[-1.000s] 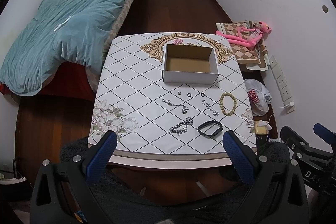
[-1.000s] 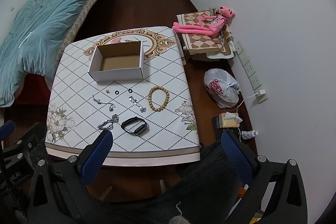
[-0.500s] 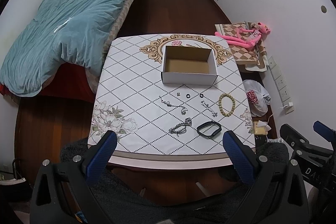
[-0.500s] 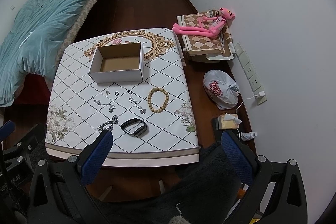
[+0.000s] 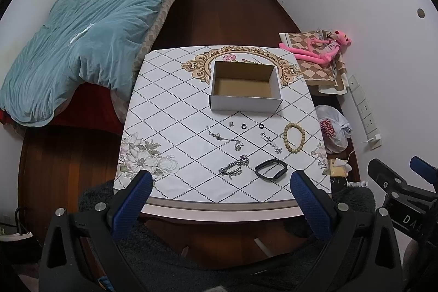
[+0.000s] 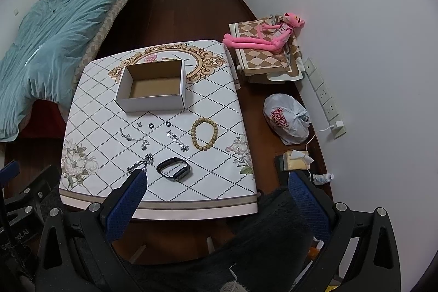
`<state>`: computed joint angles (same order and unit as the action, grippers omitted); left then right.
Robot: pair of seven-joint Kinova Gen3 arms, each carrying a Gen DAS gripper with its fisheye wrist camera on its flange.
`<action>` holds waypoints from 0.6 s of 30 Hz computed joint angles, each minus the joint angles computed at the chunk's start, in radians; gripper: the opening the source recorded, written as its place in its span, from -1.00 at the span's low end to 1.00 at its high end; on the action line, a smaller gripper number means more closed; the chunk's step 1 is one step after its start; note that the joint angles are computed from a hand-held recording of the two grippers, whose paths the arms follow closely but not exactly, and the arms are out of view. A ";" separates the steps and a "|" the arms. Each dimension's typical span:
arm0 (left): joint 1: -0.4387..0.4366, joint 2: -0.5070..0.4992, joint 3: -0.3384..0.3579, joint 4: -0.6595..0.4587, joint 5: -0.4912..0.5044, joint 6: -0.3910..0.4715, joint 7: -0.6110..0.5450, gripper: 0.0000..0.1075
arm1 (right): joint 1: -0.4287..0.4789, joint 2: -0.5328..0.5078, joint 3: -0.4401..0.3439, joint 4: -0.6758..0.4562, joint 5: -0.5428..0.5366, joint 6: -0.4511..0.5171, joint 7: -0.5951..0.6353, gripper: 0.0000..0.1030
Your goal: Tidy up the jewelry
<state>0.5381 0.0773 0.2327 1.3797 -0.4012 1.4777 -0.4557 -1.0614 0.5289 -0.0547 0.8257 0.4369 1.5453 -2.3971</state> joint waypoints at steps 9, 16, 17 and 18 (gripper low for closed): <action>0.011 0.021 -0.002 -0.043 -0.013 0.022 0.000 0.91 | -0.001 -0.001 0.000 -0.003 0.000 0.001 0.001 1.00; 0.015 0.017 -0.008 -0.038 -0.009 0.018 -0.002 0.91 | -0.004 0.001 0.001 -0.007 0.001 0.004 0.002 1.00; 0.014 0.016 -0.008 -0.040 -0.009 0.018 -0.003 0.91 | -0.003 0.000 0.001 -0.007 0.000 0.004 0.001 1.00; 0.015 0.020 -0.007 -0.047 -0.011 0.021 -0.005 0.91 | -0.003 -0.001 0.000 -0.007 -0.001 0.003 0.001 1.00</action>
